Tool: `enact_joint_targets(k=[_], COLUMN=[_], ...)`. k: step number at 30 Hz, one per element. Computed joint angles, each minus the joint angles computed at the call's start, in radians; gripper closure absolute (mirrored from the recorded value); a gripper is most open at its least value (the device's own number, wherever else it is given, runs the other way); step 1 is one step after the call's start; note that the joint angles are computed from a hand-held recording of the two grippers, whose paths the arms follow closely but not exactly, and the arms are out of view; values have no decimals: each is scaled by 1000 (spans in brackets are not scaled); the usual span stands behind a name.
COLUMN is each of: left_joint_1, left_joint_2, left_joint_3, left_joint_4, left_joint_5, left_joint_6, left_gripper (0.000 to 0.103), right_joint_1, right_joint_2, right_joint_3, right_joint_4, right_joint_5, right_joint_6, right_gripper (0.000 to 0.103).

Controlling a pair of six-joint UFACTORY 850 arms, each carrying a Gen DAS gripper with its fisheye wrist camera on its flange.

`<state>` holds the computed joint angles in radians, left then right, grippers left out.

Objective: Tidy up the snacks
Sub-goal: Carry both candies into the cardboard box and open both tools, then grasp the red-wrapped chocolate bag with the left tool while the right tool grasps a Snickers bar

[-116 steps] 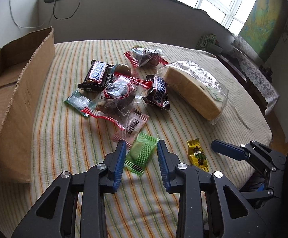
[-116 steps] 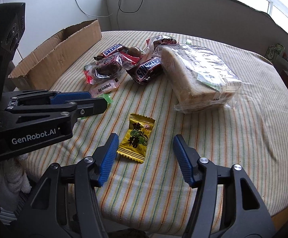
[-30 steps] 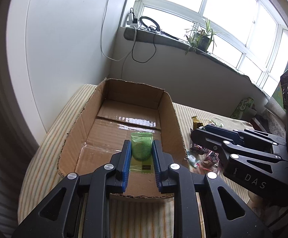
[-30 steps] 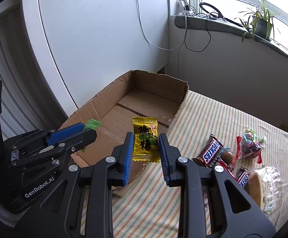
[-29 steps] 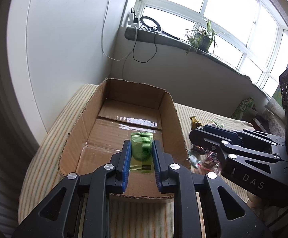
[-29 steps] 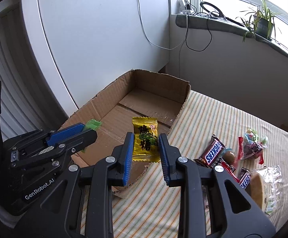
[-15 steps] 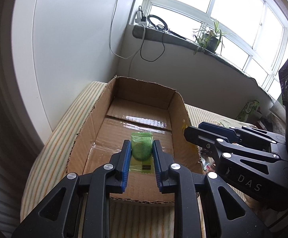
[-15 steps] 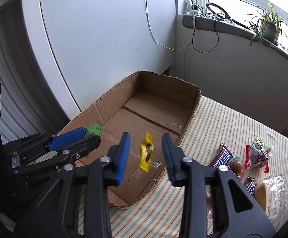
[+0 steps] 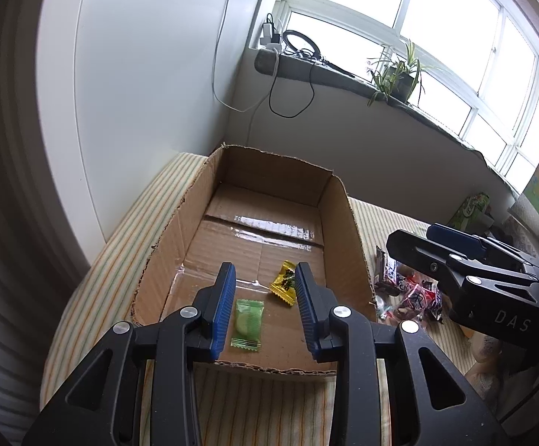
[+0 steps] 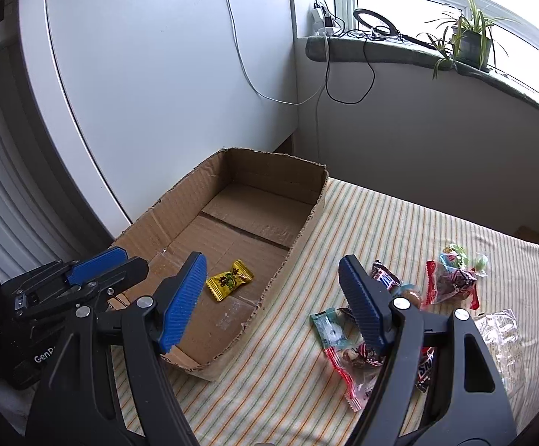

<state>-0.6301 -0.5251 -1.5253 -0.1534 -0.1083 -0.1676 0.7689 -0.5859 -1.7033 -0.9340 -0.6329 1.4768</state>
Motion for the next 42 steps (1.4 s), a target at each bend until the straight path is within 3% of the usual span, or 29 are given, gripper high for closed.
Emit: enact_joint_targets(k=[5,15,17,23,29,38,42], left_joint_1=[-14,-66,-77,-106,-127,-148,-156], left_joint_2=[10,-2,-12,-47,-78,-133,-157], left_joint_3=[7,-9,-20,-62,-101,-176,-209], left_joint_4=[-89,-547,-584,-582,-539,-459,-440], left_joint_5=[6,-15,-30,-78,-114,-170,-182], left_joint_6=[93,578,621,644,615,566,555], left_gripper=[72,72,72,72,72,72,72], right_joint_1=[-1,-14,-15,-15,-19,-13,-38], right_joint_2=[90,307,338,390,394,457,502], right_joint_3=[130,443,489,587,625,693,740], right_joint_4=[-68,-118,-121,-142,-151,-211,-206], right_joint_5=[-5,10,22,81,132,50,58], right_joint_6=[112,289,309,351,385,489,521], right_gripper=[27,27,27,27,45,48,47])
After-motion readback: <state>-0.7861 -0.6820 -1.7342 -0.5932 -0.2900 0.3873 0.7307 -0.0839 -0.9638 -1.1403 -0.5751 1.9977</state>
